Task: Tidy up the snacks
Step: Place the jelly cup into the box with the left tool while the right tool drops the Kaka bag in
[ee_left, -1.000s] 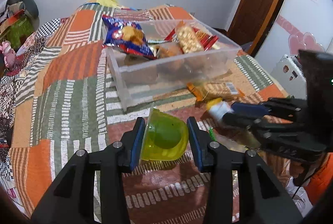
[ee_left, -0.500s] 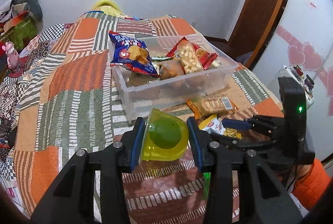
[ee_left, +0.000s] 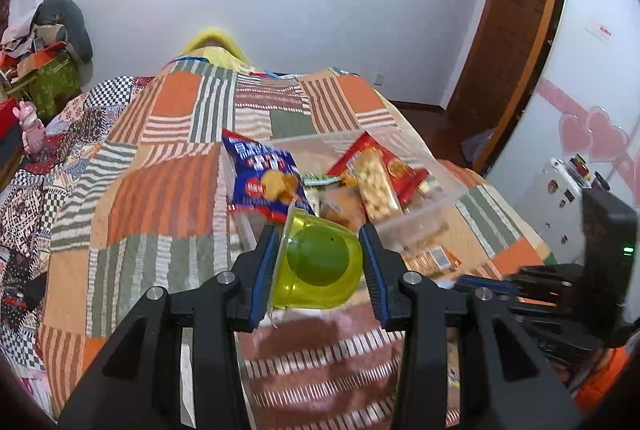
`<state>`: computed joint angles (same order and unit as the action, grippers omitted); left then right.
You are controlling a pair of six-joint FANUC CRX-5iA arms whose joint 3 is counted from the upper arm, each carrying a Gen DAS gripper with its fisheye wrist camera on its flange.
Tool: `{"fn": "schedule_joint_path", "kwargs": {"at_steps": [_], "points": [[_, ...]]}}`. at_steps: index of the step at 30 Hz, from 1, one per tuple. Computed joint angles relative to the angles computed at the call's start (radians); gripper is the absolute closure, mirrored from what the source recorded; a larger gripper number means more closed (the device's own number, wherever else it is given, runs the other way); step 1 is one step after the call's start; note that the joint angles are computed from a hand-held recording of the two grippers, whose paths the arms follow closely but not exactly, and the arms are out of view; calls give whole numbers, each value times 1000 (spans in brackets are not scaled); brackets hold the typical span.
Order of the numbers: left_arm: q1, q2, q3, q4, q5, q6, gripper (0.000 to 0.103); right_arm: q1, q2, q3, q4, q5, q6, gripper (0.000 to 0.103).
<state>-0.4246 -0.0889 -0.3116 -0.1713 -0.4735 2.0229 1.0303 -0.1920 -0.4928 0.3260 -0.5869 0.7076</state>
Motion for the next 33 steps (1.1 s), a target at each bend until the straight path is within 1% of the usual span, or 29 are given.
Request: {"fn": "schedule_joint_path", "kwargs": {"at_steps": [3,5,7,8,9,10,11,12,13,14,15,18,21,22,23,24,25,26,28,33], "points": [[13,31,28,-5,4,4,62,-7,-15,-11,48,16,-29,99],[23,53,42,0,8,-1,62,-12,-15,-10,59,21,-32,99],[31,73,51,14,11,-15,62,-26,-7,13,-13,23,34,98],[34,85,59,17,10,-18,62,-32,7,32,-55,8,73,97],[35,95,64,21,9,-22,62,-33,13,42,-77,-7,95,87],[37,105,70,27,8,-29,62,-35,22,51,-98,-20,121,74],[38,115,76,29,6,-31,62,-36,33,56,-117,-27,145,67],[39,126,81,30,5,-34,62,-34,36,58,-128,-34,154,53],[38,135,88,23,2,-29,62,-32,41,59,-137,-37,165,46],[37,146,98,15,-4,-22,62,-31,50,62,-149,-41,178,45],[37,154,101,15,-6,-21,62,-34,66,75,-176,-53,207,41],[48,171,95,55,-2,-54,62,-31,107,97,-202,-77,246,34],[49,181,106,26,-15,-34,62,-26,129,93,-177,-71,228,34],[52,183,103,35,-16,-43,62,-22,132,88,-163,-65,217,36],[57,185,100,54,-18,-58,62,-19,134,83,-144,-61,200,39],[62,185,94,71,-20,-71,62,-13,135,77,-120,-59,181,51],[68,182,81,97,-11,-91,62,-13,135,75,-116,-58,180,55],[78,175,57,148,10,-134,62,-14,131,70,-118,-50,175,56],[82,166,39,187,19,-166,61,-11,120,55,-102,-37,156,59],[63,145,49,136,-3,-143,59,-6,63,15,-58,-22,115,60]]}}
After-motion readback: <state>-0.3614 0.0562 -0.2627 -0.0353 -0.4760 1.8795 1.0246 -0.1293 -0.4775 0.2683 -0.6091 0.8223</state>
